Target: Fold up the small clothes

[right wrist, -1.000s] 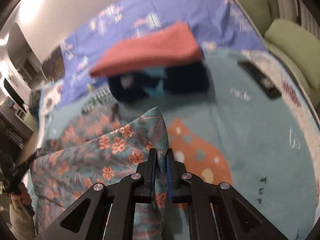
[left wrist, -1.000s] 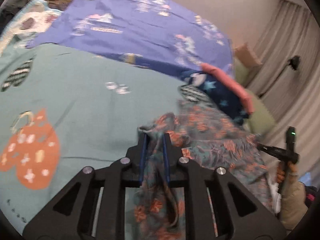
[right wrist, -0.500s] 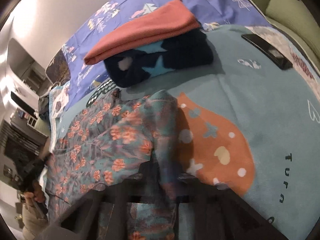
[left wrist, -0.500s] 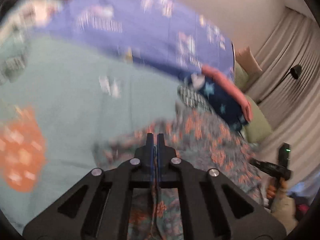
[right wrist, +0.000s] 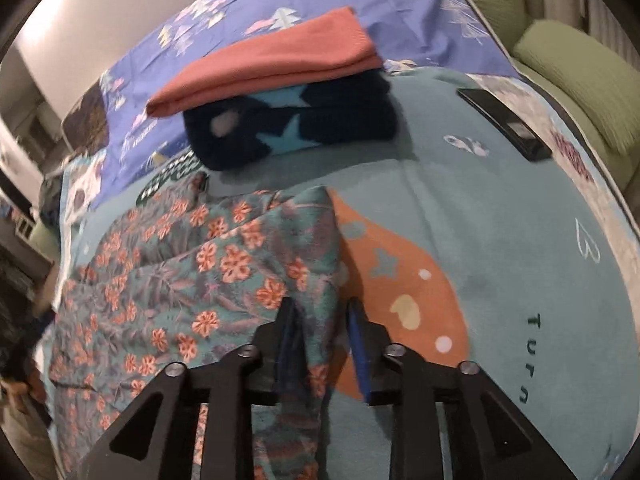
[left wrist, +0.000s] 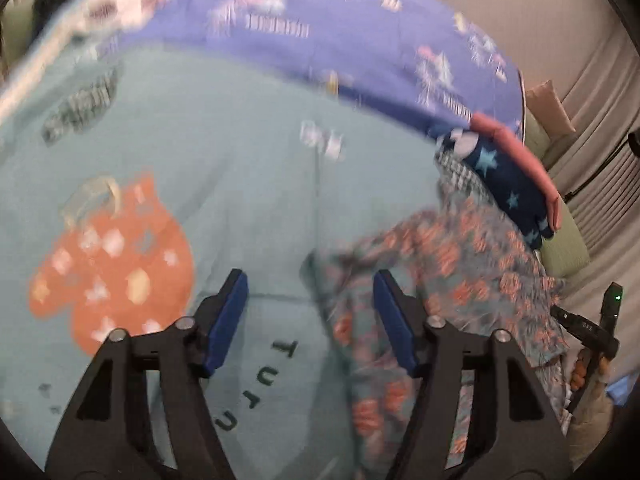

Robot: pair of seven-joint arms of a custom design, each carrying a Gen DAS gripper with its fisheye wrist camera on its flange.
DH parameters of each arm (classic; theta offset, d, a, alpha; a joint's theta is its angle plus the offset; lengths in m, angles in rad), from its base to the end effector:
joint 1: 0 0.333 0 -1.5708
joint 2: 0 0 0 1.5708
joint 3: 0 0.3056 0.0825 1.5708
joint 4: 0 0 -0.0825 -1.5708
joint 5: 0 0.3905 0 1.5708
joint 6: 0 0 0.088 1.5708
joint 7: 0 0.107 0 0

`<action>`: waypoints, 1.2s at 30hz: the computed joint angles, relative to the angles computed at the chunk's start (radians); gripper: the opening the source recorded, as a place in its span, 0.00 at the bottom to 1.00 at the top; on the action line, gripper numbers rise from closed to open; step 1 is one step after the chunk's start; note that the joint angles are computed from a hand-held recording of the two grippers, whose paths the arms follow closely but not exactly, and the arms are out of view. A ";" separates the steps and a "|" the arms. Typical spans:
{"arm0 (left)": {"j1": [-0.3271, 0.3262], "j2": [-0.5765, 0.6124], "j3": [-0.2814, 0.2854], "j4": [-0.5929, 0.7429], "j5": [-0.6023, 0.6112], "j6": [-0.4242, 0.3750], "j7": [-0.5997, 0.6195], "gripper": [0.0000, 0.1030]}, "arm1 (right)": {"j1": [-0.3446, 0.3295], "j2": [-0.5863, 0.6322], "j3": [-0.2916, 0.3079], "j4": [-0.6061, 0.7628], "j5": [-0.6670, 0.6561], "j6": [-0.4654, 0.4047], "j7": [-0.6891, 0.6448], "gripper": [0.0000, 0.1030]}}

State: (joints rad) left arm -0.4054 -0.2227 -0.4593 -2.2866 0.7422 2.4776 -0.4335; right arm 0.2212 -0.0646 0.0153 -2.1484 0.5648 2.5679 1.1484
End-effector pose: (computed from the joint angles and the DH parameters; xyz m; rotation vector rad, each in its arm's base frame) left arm 0.3315 -0.4038 0.4612 -2.3753 1.2272 -0.9379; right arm 0.5559 0.1254 0.4676 -1.9965 1.5426 -0.1272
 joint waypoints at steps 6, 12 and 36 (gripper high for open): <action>0.065 0.018 -0.041 0.031 0.234 0.148 -0.153 0.04 | 0.009 -0.033 0.002 -0.019 -0.026 0.024 -0.003 0.37; -0.038 0.019 -0.055 0.156 0.211 -0.255 -0.003 0.04 | 0.011 -0.085 -0.014 -0.072 -0.043 0.035 -0.004 0.37; -0.313 0.173 -0.196 0.289 0.103 -0.464 -0.094 0.05 | -0.032 -0.660 -0.143 -0.578 -0.021 -0.102 -0.158 0.03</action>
State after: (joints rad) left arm -0.7186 -0.0494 -0.6552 -1.9979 0.8448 2.0134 -0.5279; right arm 0.1893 -0.7246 -0.1273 -2.7262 0.5439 2.4654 0.9907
